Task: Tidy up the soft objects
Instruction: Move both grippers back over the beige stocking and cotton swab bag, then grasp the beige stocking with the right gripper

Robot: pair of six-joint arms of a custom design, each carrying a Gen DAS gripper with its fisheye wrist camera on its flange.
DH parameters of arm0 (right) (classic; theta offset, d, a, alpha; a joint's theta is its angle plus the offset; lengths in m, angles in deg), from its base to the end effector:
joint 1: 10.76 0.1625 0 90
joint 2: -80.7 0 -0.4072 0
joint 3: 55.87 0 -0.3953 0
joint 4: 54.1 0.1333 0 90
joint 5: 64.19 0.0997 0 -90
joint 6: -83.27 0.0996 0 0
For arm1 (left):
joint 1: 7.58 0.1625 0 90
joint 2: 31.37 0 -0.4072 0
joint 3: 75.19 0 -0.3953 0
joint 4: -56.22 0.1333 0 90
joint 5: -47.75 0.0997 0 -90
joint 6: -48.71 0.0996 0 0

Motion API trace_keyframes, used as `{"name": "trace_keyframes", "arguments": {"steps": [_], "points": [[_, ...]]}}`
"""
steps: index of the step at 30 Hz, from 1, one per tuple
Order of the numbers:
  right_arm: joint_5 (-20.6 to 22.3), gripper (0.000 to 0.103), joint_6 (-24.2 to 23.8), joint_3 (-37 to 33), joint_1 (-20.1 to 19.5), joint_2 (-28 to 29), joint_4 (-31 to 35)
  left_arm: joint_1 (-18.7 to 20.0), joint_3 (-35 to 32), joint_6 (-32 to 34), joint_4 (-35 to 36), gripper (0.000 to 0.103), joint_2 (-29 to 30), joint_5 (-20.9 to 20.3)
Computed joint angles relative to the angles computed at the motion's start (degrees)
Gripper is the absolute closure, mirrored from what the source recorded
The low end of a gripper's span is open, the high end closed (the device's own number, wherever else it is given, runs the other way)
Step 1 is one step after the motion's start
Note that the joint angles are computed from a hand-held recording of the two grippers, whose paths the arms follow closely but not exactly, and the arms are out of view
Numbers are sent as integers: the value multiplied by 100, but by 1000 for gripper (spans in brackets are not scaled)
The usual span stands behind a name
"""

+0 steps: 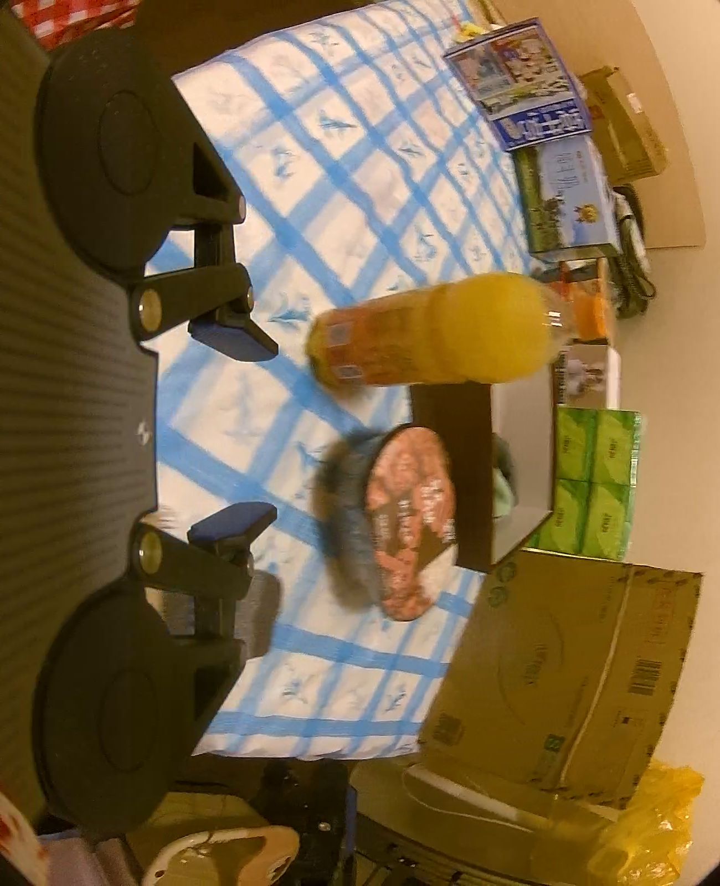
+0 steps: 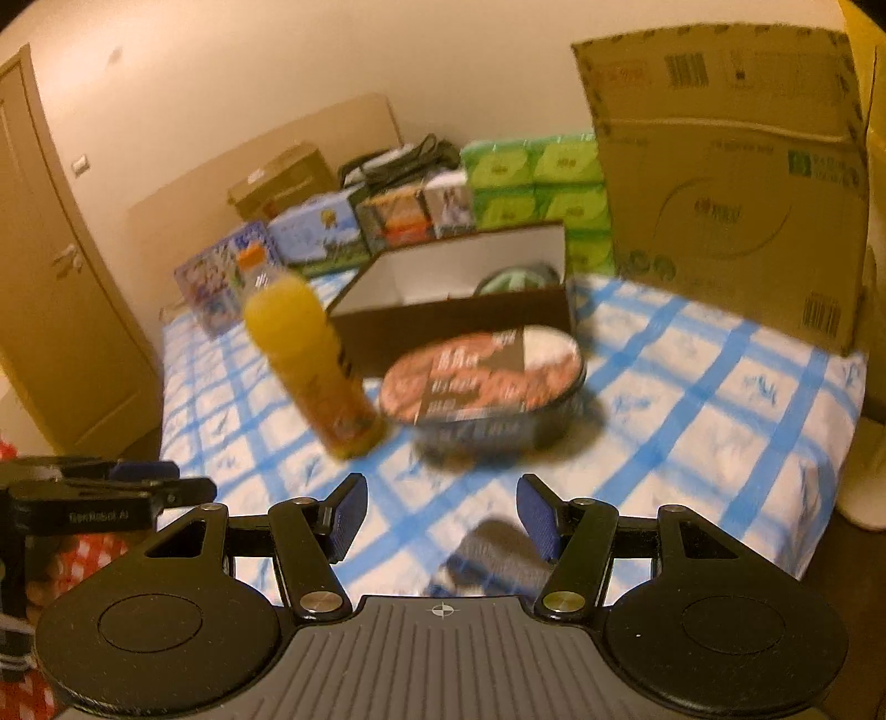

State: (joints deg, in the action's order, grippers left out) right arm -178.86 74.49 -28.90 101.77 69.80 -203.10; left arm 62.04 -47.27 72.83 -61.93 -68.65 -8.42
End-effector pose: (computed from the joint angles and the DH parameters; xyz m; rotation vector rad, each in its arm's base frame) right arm 0.4351 -0.8094 0.1317 0.4873 -2.5691 1.0852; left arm -0.1168 -0.8564 0.4685 0.6857 2.3368 -0.7981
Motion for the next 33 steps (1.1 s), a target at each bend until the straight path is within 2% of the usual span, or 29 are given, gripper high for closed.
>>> {"name": "trace_keyframes", "arguments": {"steps": [6, 12, 19, 33], "points": [[-135, 43, 68, 1003, 9, -368, -33, 70, 949, -208, -51, 50, -509, 120], [-209, 43, 201, 1546, 9, -547, 27, 123, 1537, -385, 100, 50, -814, 175], [-158, 43, 98, 1556, -4, -479, 219, 165, 1743, -466, 328, 50, -876, 64], [-153, 43, -318, 754, -50, 93, 933, 267, 1615, -600, 639, 50, -690, 115]]}}
